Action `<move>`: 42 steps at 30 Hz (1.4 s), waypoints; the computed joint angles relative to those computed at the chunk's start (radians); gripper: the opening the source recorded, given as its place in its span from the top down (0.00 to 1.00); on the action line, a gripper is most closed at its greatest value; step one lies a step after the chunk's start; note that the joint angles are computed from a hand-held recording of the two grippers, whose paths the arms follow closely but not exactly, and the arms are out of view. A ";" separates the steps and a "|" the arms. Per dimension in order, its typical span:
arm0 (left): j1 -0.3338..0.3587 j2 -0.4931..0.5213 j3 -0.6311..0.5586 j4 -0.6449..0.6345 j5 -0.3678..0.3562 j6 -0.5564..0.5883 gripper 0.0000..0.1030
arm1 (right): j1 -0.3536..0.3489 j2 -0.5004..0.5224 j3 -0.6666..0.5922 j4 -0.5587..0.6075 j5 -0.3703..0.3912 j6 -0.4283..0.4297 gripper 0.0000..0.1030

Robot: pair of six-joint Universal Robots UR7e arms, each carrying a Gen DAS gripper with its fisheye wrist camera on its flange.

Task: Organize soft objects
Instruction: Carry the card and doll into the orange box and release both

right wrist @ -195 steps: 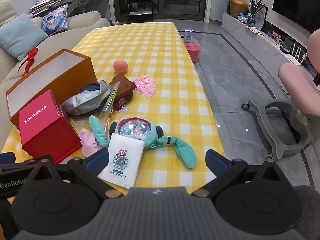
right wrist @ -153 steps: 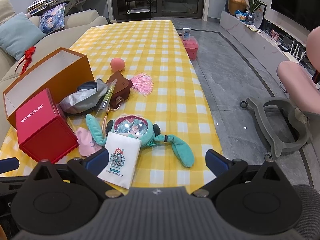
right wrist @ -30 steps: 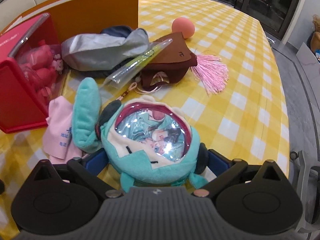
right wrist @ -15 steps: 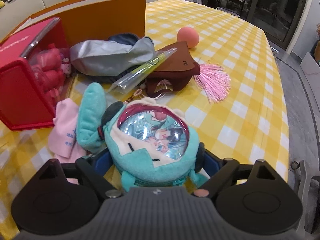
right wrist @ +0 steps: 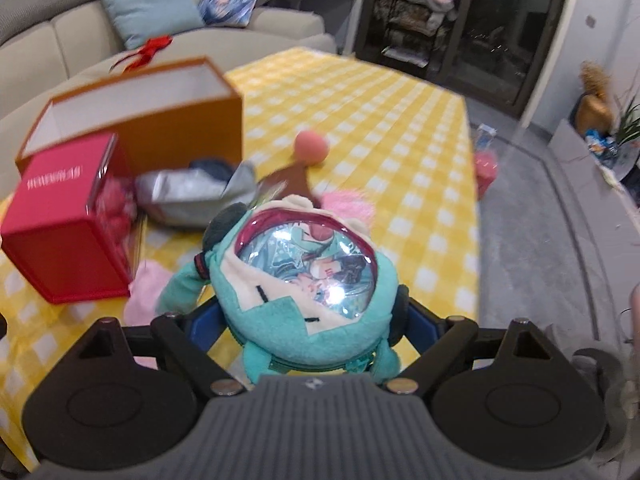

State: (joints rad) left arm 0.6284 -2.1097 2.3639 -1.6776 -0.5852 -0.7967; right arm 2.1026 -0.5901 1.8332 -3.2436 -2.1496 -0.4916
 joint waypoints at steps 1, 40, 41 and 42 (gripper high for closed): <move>-0.006 -0.005 -0.008 0.006 0.008 0.006 0.24 | 0.008 -0.011 -0.001 0.002 -0.007 0.003 0.14; 0.614 0.331 -0.396 -0.650 -0.102 1.050 0.24 | 0.193 0.602 -1.203 0.613 0.127 -0.235 0.13; 0.615 0.343 -0.391 -0.660 -0.065 1.087 0.24 | 0.191 0.629 -1.241 0.642 0.133 -0.262 0.13; 0.615 0.352 -0.379 -0.682 -0.037 1.134 0.24 | 0.187 0.656 -1.277 0.675 0.137 -0.291 0.13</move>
State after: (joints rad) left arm 1.2434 -1.7577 1.9845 -2.3595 -0.6224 0.3370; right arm 2.2897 0.0661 0.5563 -2.5688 -2.0123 -0.7824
